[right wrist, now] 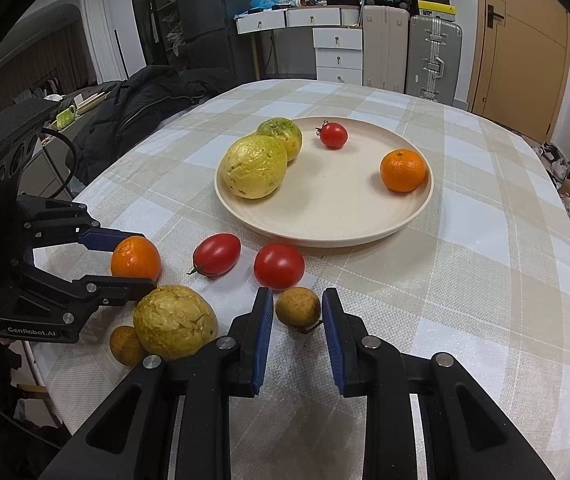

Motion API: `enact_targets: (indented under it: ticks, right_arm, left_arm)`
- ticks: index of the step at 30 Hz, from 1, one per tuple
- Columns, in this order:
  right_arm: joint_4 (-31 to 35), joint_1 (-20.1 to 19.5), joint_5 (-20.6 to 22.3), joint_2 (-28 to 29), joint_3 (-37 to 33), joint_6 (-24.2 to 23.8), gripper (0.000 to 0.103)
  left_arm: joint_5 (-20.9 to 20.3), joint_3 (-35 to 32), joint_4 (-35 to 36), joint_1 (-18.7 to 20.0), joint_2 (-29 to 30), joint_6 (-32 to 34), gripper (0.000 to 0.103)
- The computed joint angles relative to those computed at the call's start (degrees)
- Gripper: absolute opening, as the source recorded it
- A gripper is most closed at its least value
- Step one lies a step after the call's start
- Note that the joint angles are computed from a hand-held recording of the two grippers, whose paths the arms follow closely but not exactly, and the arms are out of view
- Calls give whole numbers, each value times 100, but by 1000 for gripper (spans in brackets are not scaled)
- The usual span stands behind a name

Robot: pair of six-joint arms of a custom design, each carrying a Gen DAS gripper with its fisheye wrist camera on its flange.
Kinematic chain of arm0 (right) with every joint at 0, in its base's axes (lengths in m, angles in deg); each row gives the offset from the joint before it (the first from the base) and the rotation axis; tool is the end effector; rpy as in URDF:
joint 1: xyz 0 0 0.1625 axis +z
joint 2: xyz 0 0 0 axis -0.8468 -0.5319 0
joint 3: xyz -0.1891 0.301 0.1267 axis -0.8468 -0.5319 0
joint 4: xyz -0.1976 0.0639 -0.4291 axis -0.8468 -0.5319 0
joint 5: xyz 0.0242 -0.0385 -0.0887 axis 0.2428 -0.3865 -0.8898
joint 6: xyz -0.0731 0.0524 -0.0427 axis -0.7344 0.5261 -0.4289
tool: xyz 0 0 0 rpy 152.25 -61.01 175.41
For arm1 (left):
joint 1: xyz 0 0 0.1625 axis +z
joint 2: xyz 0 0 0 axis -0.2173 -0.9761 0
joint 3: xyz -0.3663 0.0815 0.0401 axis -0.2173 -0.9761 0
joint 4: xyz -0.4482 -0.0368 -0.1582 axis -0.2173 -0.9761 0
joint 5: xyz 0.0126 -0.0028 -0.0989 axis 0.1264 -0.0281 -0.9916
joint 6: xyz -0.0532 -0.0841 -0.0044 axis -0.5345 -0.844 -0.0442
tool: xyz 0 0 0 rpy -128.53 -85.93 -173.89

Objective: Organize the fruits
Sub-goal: 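Lift and carry the brown fruit and mandarin orange over the plate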

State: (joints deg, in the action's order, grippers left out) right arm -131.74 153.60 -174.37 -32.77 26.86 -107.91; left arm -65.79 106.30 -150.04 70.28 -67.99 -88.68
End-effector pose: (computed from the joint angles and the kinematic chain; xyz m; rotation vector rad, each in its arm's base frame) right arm 0.1641 -0.5463 -0.0044 1.0705 -2.5562 0.3658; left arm -0.0724 -0.4944 0.0904 0.5019 2.3653 -0.5814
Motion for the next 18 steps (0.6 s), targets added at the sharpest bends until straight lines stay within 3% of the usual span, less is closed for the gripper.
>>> enact_targets:
  ticks: [8, 18]
  right_arm:
    - [-34, -7, 54, -29, 33, -40, 26]
    - [101, 2, -262, 127, -76, -68, 26]
  left_arm:
    - [36, 108, -737, -34, -88, 172, 39]
    - [77, 113, -783, -36, -96, 142, 39]
